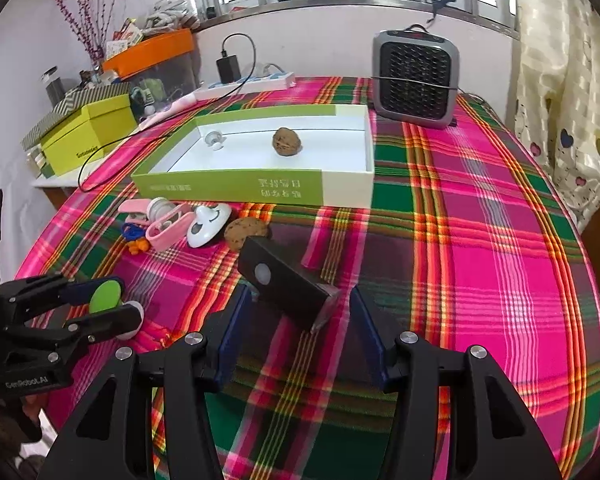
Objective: Organize objects
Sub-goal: 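Grasp the green-topped suction cup with the left tool while the right tool grasps the black device, then carry the suction cup and black device over the white box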
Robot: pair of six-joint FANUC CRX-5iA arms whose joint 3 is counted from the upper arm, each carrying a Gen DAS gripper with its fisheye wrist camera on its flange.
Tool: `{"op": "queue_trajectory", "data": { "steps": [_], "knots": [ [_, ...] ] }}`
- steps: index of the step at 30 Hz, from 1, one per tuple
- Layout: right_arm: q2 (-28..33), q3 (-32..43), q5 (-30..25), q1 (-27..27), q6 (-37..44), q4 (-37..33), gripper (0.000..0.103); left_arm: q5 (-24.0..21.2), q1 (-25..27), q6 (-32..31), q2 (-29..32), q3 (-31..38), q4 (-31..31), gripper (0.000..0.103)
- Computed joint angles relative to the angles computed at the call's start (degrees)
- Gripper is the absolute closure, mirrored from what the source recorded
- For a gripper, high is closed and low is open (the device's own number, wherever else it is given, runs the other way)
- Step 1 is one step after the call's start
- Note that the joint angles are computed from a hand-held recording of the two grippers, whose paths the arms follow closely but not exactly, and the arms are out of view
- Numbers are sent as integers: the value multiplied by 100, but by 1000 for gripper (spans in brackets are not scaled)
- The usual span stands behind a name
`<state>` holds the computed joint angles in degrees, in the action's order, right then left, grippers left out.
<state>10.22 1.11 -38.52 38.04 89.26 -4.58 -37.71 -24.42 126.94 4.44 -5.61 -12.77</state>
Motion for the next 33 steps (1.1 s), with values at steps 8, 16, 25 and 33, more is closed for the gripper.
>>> {"op": "queue_trajectory", "data": {
  "steps": [8,16,25,33],
  "knots": [
    [138,151,-59,34,219,92,51,-86,66,141,-32,4,-163,77],
    [322,448,-357,-11,779,-224,51,42,172,116,-85,-100,-127,81],
    [425,678,-748,-11,1234,-551,51,169,248,-18,-104,-178,-11,81],
    [534,763,-723,47,971,-422,51,303,298,-182,-109,-239,115,81]
  ]
}}
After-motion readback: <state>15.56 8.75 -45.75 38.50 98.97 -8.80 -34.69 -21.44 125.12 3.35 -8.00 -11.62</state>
